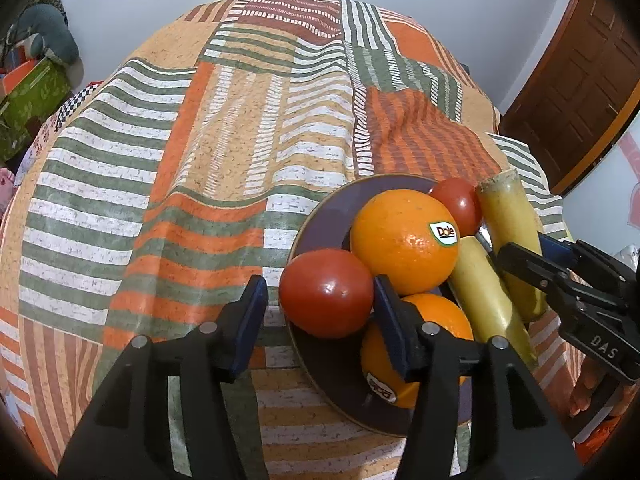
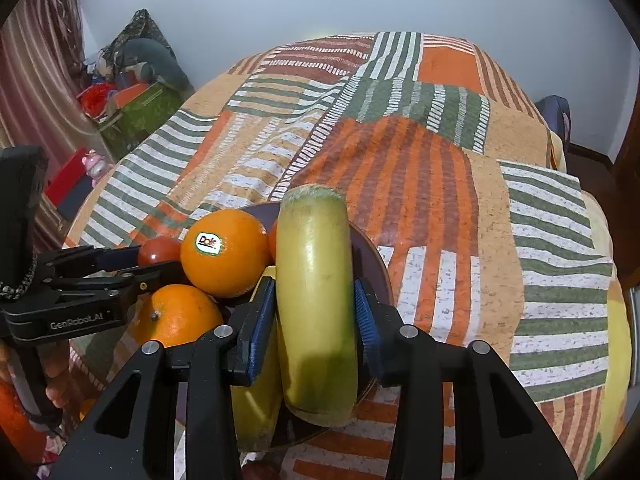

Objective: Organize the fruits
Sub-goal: 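Set the tomato on the plate with the left tool while the right tool lays the yellow vegetable there, then move the open left tool to a mandarin on the quilt while the right tool moves to another mandarin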

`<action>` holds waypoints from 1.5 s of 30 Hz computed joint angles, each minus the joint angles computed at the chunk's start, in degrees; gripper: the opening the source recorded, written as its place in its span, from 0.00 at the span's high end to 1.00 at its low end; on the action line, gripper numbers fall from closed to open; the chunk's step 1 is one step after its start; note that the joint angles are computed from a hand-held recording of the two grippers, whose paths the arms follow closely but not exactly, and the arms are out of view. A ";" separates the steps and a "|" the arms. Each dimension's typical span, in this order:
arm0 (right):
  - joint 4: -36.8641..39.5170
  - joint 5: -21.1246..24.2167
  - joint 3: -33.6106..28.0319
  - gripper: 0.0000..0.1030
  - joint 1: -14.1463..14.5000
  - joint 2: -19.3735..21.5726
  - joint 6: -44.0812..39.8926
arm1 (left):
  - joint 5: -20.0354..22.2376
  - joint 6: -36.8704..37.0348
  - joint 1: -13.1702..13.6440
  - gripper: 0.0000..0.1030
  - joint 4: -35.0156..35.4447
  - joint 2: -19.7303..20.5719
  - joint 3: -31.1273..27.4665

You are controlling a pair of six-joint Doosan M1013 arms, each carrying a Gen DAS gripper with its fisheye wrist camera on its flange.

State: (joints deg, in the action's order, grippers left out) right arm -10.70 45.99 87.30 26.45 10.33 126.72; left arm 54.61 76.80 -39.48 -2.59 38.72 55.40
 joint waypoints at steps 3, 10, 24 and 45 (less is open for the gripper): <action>-1.49 1.03 -0.55 0.62 0.41 0.08 -0.12 | -0.36 0.17 -0.12 0.47 0.19 -0.31 0.23; -2.39 1.70 -0.41 0.59 0.87 -0.53 0.82 | -3.67 1.35 -0.79 0.34 1.09 -2.67 2.55; -9.30 1.60 1.77 0.41 4.37 -5.14 8.12 | -7.53 0.21 -2.21 0.26 4.44 -9.43 10.74; -4.35 3.17 6.28 0.39 8.32 -6.45 7.88 | -6.28 -2.24 -2.92 0.23 2.73 -14.88 21.97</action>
State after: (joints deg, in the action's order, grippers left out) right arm -15.05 49.16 93.58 34.77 3.88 134.60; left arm 48.33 74.56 -42.40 0.14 23.84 77.37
